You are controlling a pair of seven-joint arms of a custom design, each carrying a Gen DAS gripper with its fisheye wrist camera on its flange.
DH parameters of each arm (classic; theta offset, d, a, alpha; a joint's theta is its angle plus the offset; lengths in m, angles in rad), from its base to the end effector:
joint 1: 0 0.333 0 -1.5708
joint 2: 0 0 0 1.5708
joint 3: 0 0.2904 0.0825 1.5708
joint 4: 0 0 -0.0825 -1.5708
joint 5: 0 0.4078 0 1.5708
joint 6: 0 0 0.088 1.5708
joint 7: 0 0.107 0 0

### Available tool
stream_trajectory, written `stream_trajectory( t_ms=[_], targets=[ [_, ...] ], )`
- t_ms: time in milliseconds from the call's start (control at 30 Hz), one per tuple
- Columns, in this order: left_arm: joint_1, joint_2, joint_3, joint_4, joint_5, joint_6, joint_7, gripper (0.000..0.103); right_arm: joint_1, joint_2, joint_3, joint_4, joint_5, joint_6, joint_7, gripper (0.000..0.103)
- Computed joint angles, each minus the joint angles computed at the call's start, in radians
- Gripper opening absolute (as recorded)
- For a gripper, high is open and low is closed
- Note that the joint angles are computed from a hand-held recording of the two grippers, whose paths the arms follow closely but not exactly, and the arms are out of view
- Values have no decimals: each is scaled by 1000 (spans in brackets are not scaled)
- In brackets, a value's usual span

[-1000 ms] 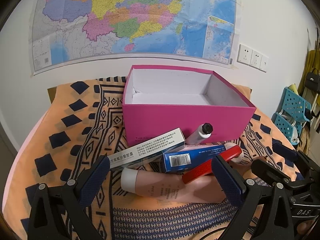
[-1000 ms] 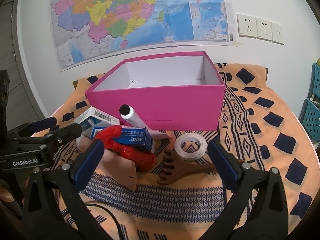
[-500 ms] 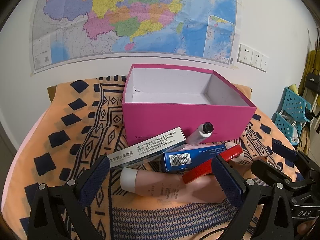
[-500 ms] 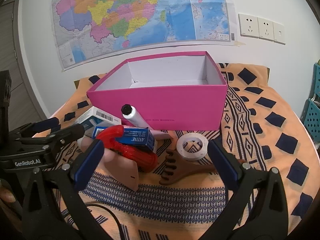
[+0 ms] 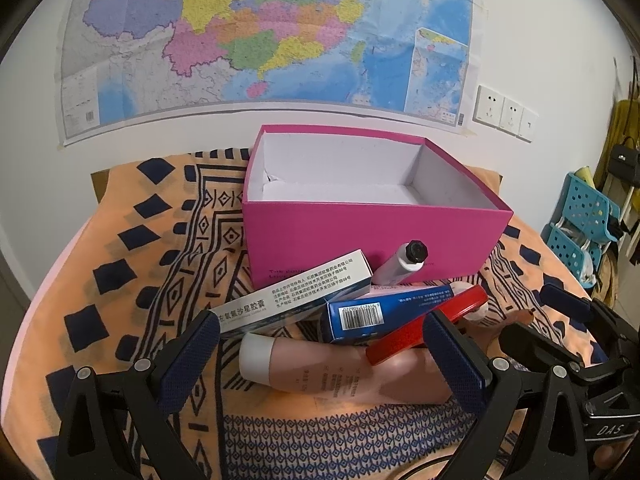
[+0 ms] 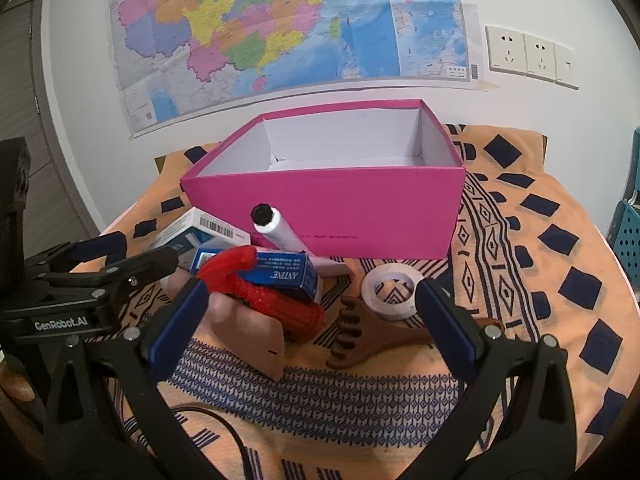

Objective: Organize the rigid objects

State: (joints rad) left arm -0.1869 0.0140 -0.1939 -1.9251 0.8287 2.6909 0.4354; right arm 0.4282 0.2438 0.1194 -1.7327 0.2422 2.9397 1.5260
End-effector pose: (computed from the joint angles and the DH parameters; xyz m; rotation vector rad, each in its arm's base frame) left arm 0.5763 -0.2560 0.5247 -1.7850 1.5574 -0.8698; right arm 0.6050 0.3416 0.5198 -1.8060 1.2477 -0.3920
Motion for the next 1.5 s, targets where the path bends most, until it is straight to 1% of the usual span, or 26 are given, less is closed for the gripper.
stream_trajectory(
  t_ms=[467, 733, 800, 900, 967, 1100, 1200, 1267, 1333, 1400, 1433, 1467, 1500],
  targets=[
    [1, 8, 4, -1, -21, 9, 13, 103, -7, 3, 9, 7, 30, -10, -29, 103],
    [4, 7, 6, -5, -36, 6, 32, 103, -27, 15, 37, 25, 95, -42, -100, 103],
    [7, 5, 8, -10, -40, 7, 31, 103, -47, 20, 64, 31, 153, -55, -154, 100],
    [16, 0, 13, -25, -86, 26, 61, 103, -51, 27, 68, 40, 191, -86, -188, 92],
    [21, -4, 15, -34, -98, 29, 68, 103, -57, 34, 75, 51, 219, -113, -217, 84],
    [27, -13, 14, -52, -98, 34, 78, 103, -66, 47, 87, 69, 283, -162, -278, 81],
    [34, -21, 15, -73, -135, 68, 121, 103, -70, 59, 93, 86, 321, -202, -323, 78],
    [38, -24, 15, -83, -154, 83, 141, 103, -69, 69, 94, 98, 340, -231, -340, 62],
    [41, -23, 15, -87, -170, 87, 158, 103, -63, 85, 84, 118, 338, -268, -328, 57],
    [44, -22, 15, -91, -183, 86, 171, 103, -60, 100, 76, 135, 335, -296, -309, 49],
    [45, -21, 16, -92, -189, 87, 177, 103, -68, 106, 83, 142, 353, -311, -321, 38],
    [47, -20, 17, -92, -201, 89, 187, 103, -74, 112, 88, 149, 371, -327, -332, 30],
    [48, -18, 17, -94, -217, 92, 201, 103, -72, 114, 86, 150, 371, -331, -332, 29]
  ],
)
